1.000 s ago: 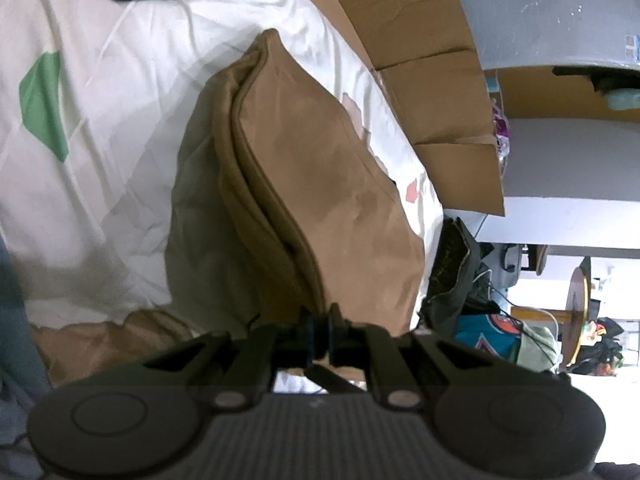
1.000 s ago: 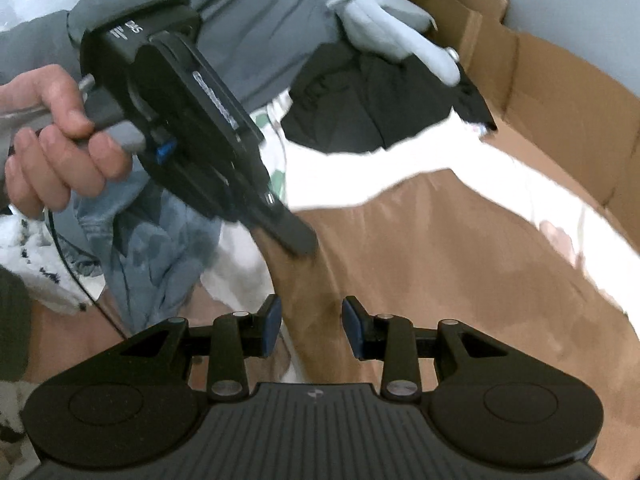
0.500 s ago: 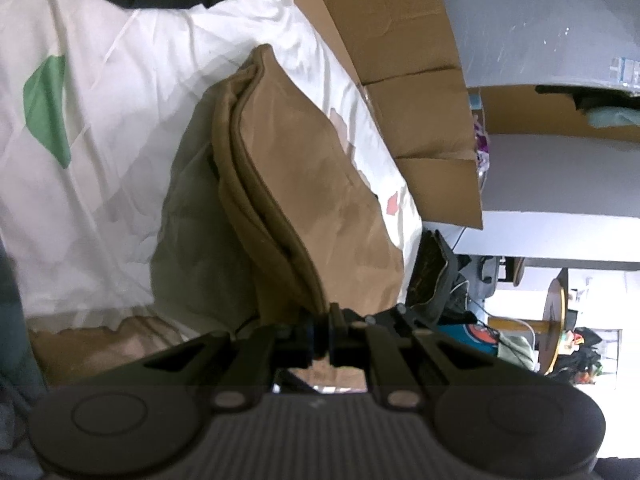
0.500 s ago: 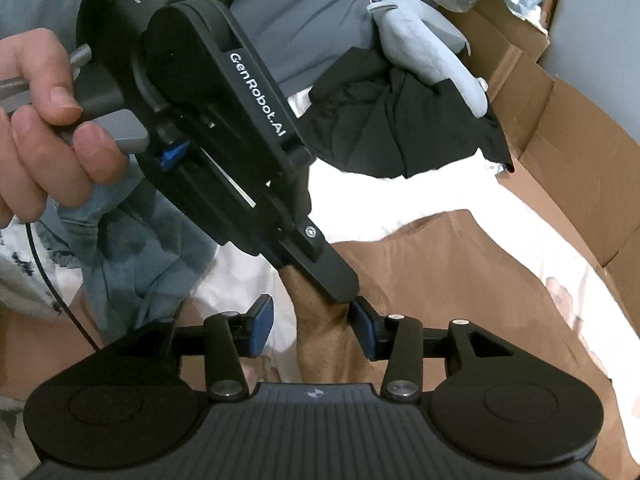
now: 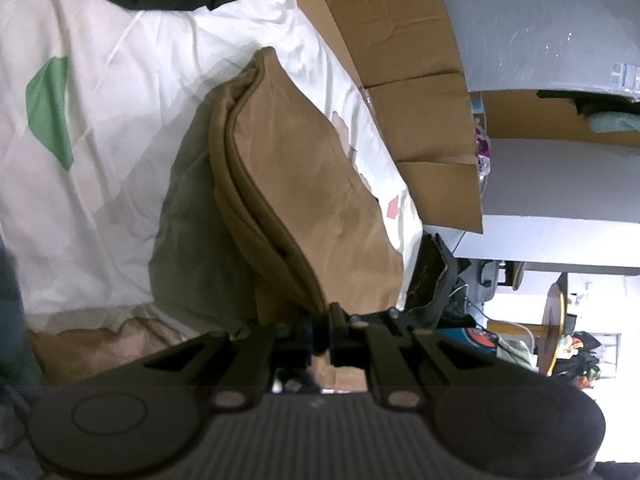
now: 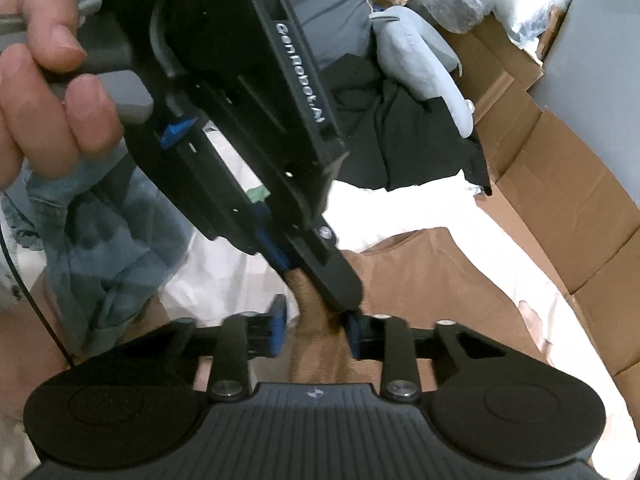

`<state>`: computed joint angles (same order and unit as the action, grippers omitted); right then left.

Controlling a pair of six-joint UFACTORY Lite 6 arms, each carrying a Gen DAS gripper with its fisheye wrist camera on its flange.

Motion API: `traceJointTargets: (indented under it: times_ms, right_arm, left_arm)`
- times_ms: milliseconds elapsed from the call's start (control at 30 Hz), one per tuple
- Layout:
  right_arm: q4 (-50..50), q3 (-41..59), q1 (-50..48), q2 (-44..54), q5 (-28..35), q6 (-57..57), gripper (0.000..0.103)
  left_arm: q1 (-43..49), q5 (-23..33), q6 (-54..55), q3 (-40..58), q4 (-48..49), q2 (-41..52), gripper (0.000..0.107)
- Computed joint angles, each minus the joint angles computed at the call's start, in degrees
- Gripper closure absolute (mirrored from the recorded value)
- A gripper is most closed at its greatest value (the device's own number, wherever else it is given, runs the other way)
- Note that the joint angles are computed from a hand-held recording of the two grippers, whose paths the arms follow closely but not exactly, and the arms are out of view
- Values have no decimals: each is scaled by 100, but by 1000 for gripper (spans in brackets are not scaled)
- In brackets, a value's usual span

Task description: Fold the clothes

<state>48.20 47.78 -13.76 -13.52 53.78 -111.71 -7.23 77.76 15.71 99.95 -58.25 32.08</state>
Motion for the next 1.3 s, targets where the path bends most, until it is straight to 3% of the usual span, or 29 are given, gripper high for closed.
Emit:
traceJointTargets:
  times_ms: [100, 267, 333, 400, 600, 1000, 1300]
  right_arm:
    - [103, 167, -133, 165, 142, 9, 98]
    - [189, 489, -237, 504, 224, 150, 98]
    - [166, 617, -278, 628, 272, 259, 98]
    - [174, 722, -345, 737, 338, 283, 98]
    - [165, 984, -476, 961, 598, 385, 98]
    - [183, 1349, -681, 1290, 932, 465, 98]
    - [123, 1760, -784, 1568, 1195, 817, 99]
  left_arm:
    - [36, 116, -5, 231, -96, 74, 99]
    - [89, 180, -147, 864, -99, 286, 87]
    - [121, 96, -222, 1058, -18, 360, 68]
    - [125, -18, -289, 1224, 120, 436, 55]
    - [-94, -491, -329, 1350, 474, 760, 39]
    - [-382, -978, -273, 2259, 537, 1866, 38]
    - [-672, -864, -957, 4458, 766, 3568, 39]
